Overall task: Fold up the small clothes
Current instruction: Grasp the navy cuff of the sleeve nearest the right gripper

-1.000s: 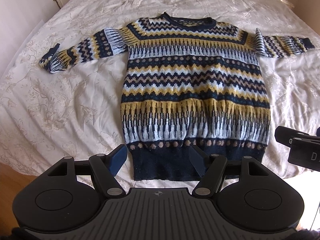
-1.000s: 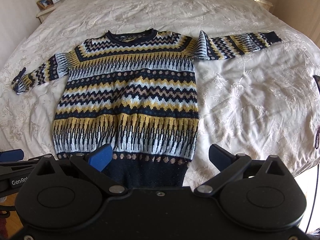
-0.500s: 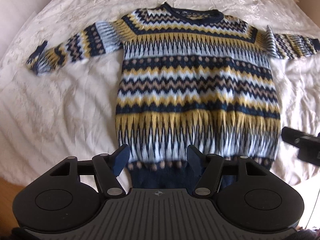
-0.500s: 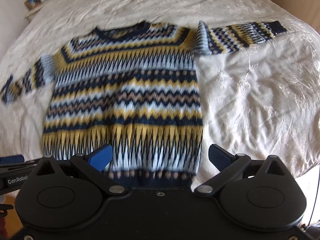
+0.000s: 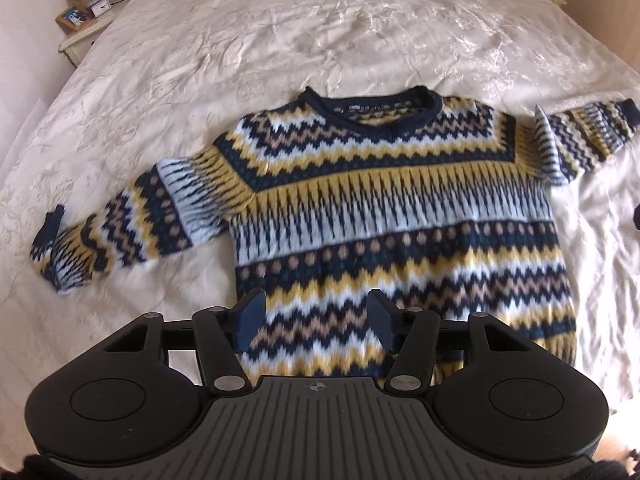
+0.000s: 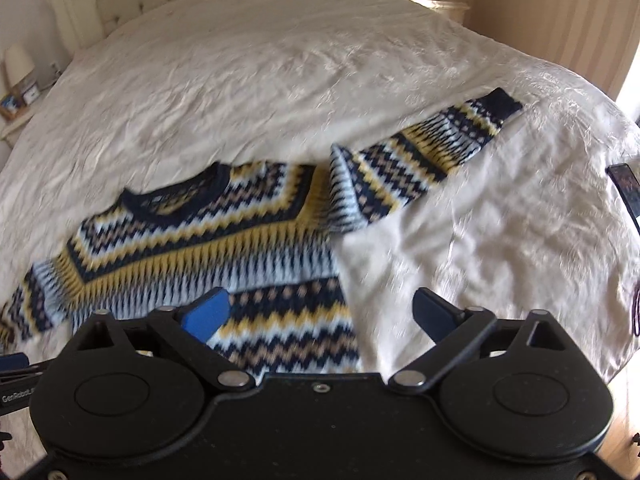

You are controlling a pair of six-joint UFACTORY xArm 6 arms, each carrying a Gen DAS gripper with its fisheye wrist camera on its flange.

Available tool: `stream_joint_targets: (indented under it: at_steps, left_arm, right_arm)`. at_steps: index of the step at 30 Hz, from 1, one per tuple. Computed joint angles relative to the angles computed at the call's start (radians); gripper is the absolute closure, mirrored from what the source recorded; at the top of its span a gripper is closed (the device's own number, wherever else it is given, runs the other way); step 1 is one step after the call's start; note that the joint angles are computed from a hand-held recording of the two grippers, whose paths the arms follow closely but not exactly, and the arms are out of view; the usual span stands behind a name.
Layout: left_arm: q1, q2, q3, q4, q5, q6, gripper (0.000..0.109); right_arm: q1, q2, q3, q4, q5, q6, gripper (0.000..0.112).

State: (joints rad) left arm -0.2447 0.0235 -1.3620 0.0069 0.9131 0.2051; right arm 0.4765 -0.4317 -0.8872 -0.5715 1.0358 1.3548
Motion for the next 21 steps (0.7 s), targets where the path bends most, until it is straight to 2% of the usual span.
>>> stream_joint_targets:
  at_steps: [6, 10, 12, 14, 16, 21]
  left_arm:
    - [-0.036, 0.070, -0.081, 0.040, 0.025, -0.079, 0.055]
    - [-0.074, 0.112, -0.133, 0.100, 0.047, -0.183, 0.055]
    - [-0.096, 0.137, -0.172, 0.124, 0.084, -0.252, 0.056]
    - [-0.123, 0.163, -0.215, 0.149, 0.128, -0.334, 0.056]
    - [-0.151, 0.178, -0.238, 0.174, 0.152, -0.401, 0.056]
    - [-0.223, 0.215, -0.297, 0.207, 0.203, -0.546, 0.056]
  right_arm:
    - [-0.140, -0.018, 0.036, -0.020, -0.039, -0.051, 0.020]
    - [-0.289, -0.030, 0.076, -0.014, -0.120, -0.151, 0.020]
    - [-0.389, -0.029, 0.097, 0.016, -0.192, -0.226, 0.020]
    - [-0.501, -0.019, 0.117, 0.086, -0.279, -0.331, 0.027]
    - [-0.613, 0.004, 0.128, 0.160, -0.363, -0.438, 0.029]
    - [-0.819, 0.138, 0.088, 0.219, -0.504, -0.615, 0.031]
